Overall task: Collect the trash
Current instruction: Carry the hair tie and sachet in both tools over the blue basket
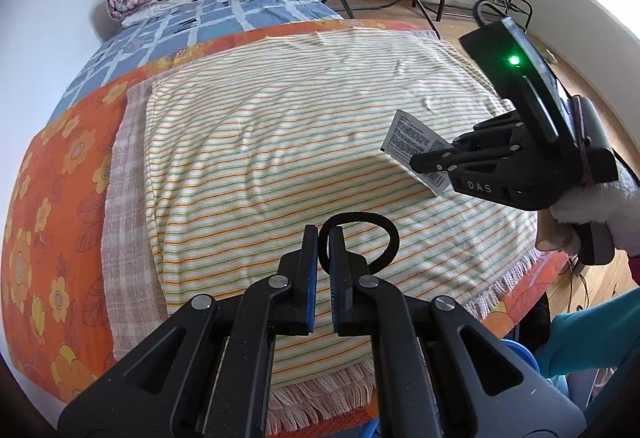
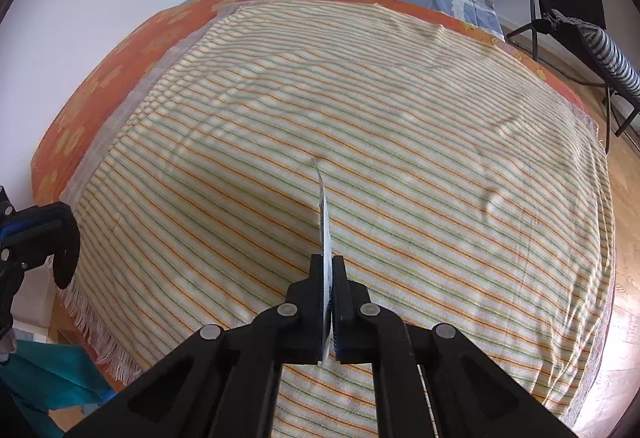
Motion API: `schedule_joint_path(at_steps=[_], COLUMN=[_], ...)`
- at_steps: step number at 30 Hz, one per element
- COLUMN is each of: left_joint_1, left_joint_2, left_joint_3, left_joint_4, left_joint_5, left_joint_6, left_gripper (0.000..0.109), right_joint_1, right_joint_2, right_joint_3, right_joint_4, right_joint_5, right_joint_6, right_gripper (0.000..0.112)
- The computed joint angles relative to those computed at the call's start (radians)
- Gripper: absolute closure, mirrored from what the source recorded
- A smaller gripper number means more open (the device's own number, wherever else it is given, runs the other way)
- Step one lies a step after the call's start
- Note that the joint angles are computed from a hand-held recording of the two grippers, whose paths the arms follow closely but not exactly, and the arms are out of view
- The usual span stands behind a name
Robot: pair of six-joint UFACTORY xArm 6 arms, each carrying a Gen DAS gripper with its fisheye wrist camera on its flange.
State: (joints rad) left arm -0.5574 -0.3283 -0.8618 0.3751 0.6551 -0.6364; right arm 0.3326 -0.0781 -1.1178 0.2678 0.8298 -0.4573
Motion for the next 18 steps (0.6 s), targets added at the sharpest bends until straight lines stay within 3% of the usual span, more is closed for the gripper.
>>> schedule_joint_path(at_steps=[4,18], left_joint_1=[-0.006,-0.117], left_joint_2=[-0.012,-0.146], left_joint_3=[0.006,0.073], left_joint_4=[-0.002,0.027], left_joint_5=[0.001,0.073], left_joint_6=[-0.007,-0.092], left_gripper=[0.105,0.105], right_joint_1=[-0.009,-0.063], right_joint_2=[-0.042,-0.363], right_joint_3=[0.021,0.172], right_joint_4=[0.032,0.146], right_joint_5=[-0.003,0.173], right_joint_6=[-0.01,-0.083], right_gripper=[0.112,0.112])
